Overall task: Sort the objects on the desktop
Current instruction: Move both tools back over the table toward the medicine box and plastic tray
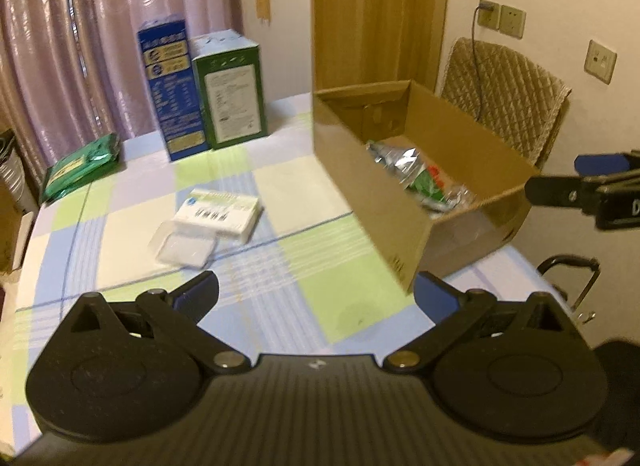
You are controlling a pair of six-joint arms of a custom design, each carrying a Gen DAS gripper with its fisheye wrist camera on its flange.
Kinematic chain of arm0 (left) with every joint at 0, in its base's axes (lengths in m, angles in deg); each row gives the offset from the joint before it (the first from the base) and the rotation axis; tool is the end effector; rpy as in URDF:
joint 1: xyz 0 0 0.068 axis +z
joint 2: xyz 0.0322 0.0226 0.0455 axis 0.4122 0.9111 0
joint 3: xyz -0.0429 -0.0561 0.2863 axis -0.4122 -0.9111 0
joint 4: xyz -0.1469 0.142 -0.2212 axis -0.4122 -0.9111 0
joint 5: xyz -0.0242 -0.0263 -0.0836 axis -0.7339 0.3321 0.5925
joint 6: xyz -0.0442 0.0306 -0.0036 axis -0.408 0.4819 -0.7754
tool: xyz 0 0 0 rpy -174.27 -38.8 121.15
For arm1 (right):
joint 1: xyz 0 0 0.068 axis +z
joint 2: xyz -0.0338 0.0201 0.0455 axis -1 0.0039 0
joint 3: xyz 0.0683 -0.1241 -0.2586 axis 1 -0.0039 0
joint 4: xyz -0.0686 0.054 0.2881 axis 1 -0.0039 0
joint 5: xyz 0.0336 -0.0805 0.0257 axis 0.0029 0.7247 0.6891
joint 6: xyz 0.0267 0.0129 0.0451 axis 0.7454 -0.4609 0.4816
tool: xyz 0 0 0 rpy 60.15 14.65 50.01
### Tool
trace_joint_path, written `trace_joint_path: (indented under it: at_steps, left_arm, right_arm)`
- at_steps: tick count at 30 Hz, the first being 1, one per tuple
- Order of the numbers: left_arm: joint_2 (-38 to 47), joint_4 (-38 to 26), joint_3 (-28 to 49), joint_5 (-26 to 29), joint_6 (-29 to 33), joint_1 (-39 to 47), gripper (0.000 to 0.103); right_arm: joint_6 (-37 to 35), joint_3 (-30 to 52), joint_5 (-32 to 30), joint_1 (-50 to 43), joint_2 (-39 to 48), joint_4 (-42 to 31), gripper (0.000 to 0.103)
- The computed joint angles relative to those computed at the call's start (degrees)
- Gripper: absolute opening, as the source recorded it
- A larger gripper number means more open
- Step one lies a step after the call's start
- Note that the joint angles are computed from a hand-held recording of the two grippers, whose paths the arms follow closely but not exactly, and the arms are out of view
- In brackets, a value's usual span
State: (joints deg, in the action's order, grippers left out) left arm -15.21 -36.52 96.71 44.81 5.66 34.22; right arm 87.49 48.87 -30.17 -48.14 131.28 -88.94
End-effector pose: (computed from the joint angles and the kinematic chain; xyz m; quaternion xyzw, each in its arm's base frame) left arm 0.2717 0.0297 0.2081 0.2648 0.8770 -0.1022 0.3877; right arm 0.2206 0.1812 0.2959 -0.1068 0.8830 0.0964 0.4468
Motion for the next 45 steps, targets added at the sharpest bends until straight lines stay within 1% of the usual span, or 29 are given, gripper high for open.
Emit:
trace_joint_path:
  at_steps: [7,11,19,26,34,40,45]
  left_arm:
    - [2.4,-1.8,0.2,2.3,7.3,9.8,0.102]
    - [5.0,-2.4,2.1,3.0,10.6,13.7,0.102]
    - [10.7,-2.9,6.2,3.4,13.7,18.3,0.102]
    - [15.2,-2.4,9.0,3.1,15.1,20.0,0.102]
    - [21.5,-1.4,13.1,2.3,15.8,19.8,0.102]
    - [28.6,-0.3,18.2,0.8,16.8,18.3,0.102]
    - [34.5,-1.0,24.1,-0.4,17.9,16.3,0.102]
  right_arm:
    - [1.9,1.3,1.6,6.2,2.7,0.1,0.101]
    - [1.7,2.8,2.0,8.8,5.0,0.7,0.101]
    - [0.8,6.6,1.6,12.4,11.0,2.8,0.101]
    - [-0.9,10.4,0.8,13.7,16.7,3.9,0.101]
    - [-3.1,15.2,-0.6,13.8,23.3,4.6,0.101]
    - [-5.7,19.5,-2.0,12.9,28.7,4.4,0.101]
    - [-10.3,24.8,-3.6,11.4,34.2,3.9,0.101]
